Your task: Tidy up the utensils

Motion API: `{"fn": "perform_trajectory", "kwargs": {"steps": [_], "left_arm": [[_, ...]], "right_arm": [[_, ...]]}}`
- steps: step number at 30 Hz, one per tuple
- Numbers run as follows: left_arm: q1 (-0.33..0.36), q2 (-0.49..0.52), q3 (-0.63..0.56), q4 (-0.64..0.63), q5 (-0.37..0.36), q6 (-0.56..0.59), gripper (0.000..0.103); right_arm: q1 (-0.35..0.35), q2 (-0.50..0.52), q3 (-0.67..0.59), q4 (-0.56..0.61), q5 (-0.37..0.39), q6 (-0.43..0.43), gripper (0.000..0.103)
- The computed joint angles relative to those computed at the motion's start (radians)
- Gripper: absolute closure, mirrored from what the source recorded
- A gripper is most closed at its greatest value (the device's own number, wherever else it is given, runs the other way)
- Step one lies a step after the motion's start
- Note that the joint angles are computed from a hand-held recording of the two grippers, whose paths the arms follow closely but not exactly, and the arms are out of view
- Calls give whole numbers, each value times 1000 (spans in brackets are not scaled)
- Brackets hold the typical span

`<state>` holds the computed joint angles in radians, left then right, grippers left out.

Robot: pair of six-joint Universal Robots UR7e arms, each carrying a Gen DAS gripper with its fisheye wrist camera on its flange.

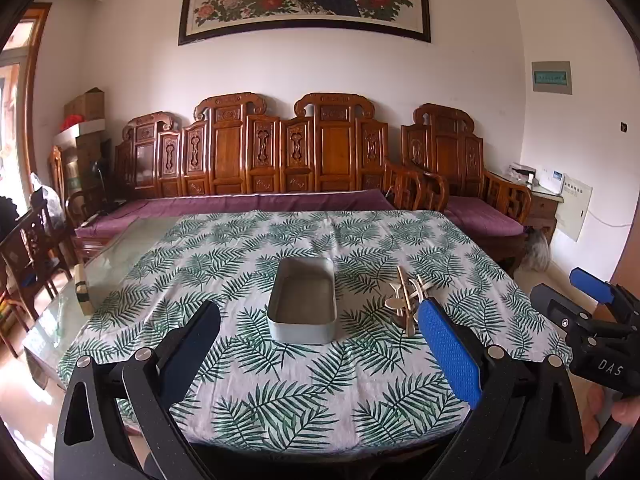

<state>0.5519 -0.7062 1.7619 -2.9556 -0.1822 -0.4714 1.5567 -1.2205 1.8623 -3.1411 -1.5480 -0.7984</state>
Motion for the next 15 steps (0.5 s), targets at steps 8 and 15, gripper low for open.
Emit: {"fn": "perform_trajectory", "kwargs": {"steps": [8,15], "left_arm": [[10,2,-4,41,-6,-32,7],[47,25,-34,32,-45,1,7]], "right_arm": [[-8,6,-3,-5,-2,1,2],[-21,46,-36,5,-8,-10,2]]}}
